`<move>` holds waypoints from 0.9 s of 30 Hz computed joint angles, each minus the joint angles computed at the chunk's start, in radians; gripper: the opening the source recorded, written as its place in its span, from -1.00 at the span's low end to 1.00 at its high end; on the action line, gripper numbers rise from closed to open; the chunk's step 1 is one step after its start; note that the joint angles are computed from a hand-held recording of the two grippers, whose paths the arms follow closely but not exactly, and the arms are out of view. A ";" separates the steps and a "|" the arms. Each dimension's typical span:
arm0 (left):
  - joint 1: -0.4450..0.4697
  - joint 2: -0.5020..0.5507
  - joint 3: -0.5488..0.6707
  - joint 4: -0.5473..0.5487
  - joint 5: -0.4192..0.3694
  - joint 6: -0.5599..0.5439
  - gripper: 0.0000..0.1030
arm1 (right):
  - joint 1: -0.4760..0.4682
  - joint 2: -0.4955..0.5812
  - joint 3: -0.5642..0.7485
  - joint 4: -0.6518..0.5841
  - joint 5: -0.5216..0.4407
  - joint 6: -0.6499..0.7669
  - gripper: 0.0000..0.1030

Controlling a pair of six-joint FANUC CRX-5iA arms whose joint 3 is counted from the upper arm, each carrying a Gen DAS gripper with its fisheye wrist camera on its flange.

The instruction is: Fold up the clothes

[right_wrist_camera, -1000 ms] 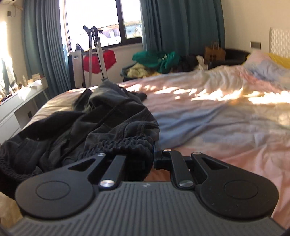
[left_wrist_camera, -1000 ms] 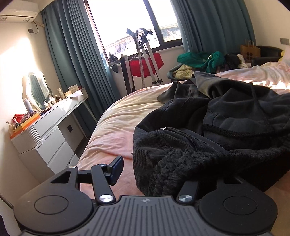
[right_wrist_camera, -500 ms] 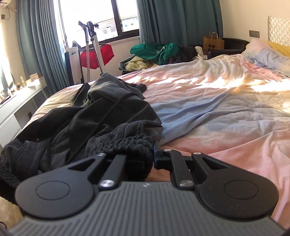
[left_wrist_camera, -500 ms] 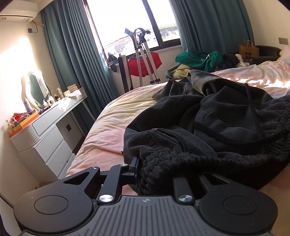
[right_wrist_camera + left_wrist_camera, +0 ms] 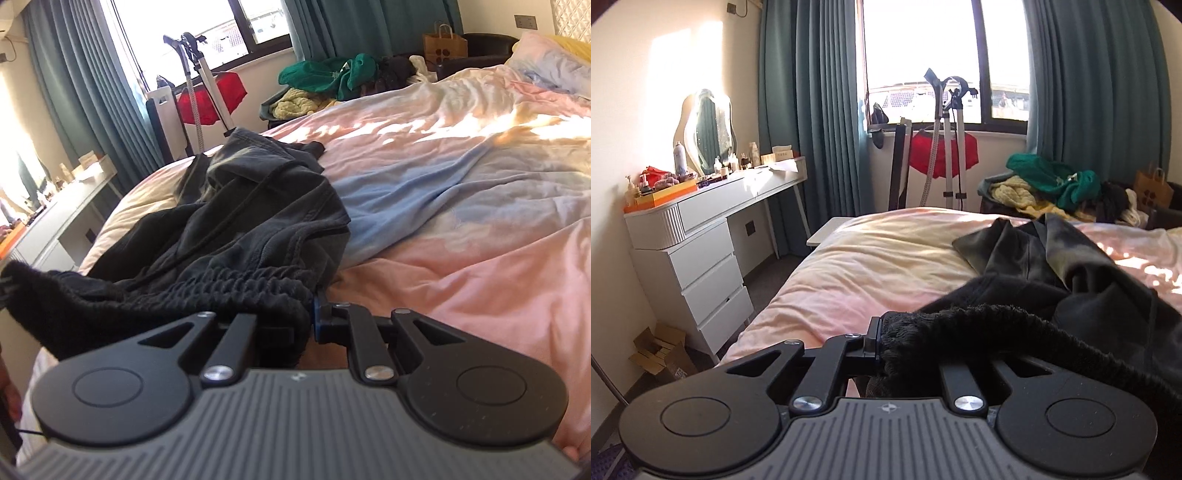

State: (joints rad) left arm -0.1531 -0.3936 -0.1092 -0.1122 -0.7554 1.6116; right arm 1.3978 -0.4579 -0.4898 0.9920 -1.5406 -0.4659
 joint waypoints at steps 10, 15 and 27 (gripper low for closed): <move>0.128 0.292 0.483 0.080 -0.040 -0.001 -0.84 | -0.150 0.151 0.099 0.248 0.478 -0.118 -0.74; 0.169 0.441 0.677 -0.026 -0.062 0.077 -0.83 | -0.319 0.289 0.182 0.326 0.830 -0.113 -0.74; 0.310 0.594 0.536 -0.015 -0.051 0.057 -0.78 | -0.418 0.505 0.292 -0.042 1.126 0.301 -0.62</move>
